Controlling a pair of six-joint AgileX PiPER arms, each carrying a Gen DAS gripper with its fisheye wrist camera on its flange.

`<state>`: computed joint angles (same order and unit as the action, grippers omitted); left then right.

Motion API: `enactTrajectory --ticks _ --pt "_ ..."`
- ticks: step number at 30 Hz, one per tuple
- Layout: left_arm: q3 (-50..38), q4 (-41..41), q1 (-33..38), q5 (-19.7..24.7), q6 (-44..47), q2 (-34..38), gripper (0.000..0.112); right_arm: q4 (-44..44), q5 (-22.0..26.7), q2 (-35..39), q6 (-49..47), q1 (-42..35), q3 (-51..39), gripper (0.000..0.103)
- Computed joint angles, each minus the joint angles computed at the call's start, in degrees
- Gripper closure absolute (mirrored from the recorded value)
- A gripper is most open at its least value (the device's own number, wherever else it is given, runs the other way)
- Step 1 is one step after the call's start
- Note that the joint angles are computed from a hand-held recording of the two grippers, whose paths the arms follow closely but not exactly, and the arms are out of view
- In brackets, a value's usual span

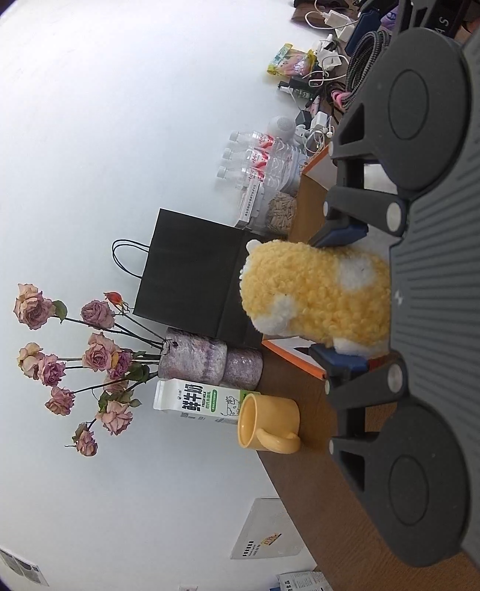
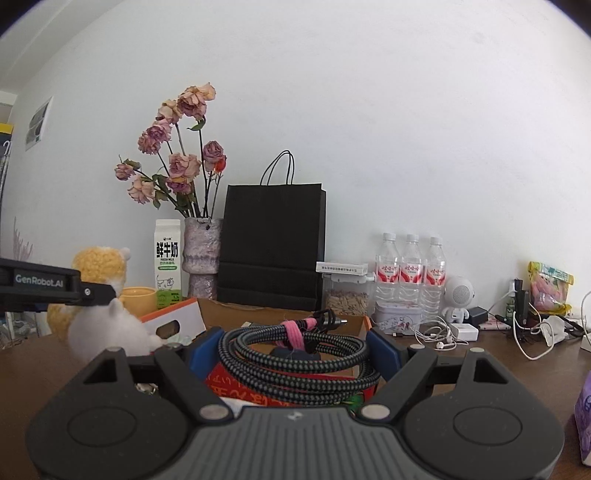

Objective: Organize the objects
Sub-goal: 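Lift the cable with the right gripper while the left gripper grasps the plush sheep, then carry the sheep and cable into the cardboard box and open both grippers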

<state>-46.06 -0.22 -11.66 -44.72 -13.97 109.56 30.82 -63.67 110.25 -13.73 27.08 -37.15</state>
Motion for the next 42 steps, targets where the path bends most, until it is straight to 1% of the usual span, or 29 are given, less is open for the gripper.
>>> enactTrajectory --ticks 6,10,14,17,21,24,27,31,34,35,37,38,39,40,41,42 --pt "-8.04 -1.03 -0.32 4.93 -0.46 2.1 0.056 -0.59 5.28 1.44 -3.82 -1.11 -8.27 0.02" --pt "-14.8 -2.84 -0.62 8.53 0.61 4.87 0.056 -0.3 9.5 3.38 -6.11 -2.61 -15.17 0.02" --pt "-21.64 -7.11 -1.42 12.25 2.92 7.76 0.056 0.8 14.0 6.31 -8.12 -4.3 -22.51 0.02" --pt "-27.48 -10.29 -1.78 16.11 4.79 10.45 0.056 1.09 17.82 8.96 -8.6 -5.69 -28.01 0.02" --pt "-36.67 -16.3 -2.42 22.55 9.94 15.12 0.056 1.77 24.04 13.04 -7.38 -7.91 -35.71 0.02" --pt "-43.36 -22.38 -2.74 27.04 15.33 18.88 0.056 4.64 27.95 16.71 -9.34 -8.92 -41.84 0.02" --pt "-48.63 -23.87 -2.22 31.72 16.22 21.85 0.056 4.11 30.79 19.07 -8.69 -10.04 -44.87 0.02" --pt "-52.93 -29.11 -2.07 34.73 22.54 24.66 0.056 4.57 32.83 20.55 -9.66 -10.85 -46.68 0.02" --pt "-54.94 -31.1 -1.89 36.95 25.11 26.01 0.055 3.82 33.9 20.66 -9.1 -11.33 -46.71 0.02" --pt "-55.17 -30.99 -1.89 37.2 25.18 26.24 0.052 4.0 34.86 20.84 -9.16 -11.52 -47.11 0.019" --pt "-54.83 -30.21 -1.94 36.67 24.75 26.2 0.035 5.1 36.93 21.05 -10.19 -11.84 -47.7 0.017" --pt "-54.1 -28.46 -2.0 35.71 23.11 25.9 0.018 5.75 37.7 21.16 -10.68 -11.94 -47.94 0.016" --pt "-53.15 -26.91 -2.12 34.26 21.63 25.57 0.009 5.54 37.93 21.19 -10.24 -12.02 -47.89 0.011" --pt "-52.15 -25.63 -2.29 32.76 20.43 25.22 0.009 5.04 37.88 21.08 -9.42 -12.12 -47.56 0.008" --pt "-51.59 -25.05 -2.4 32.13 20.05 24.96 0.009 4.53 37.76 20.95 -8.6 -12.19 -47.25 0.0" --pt "-51.42 -24.07 -2.41 32.26 19.27 24.81 0.009 3.6 37.11 20.71 -7.25 -12.24 -46.6 0.0"
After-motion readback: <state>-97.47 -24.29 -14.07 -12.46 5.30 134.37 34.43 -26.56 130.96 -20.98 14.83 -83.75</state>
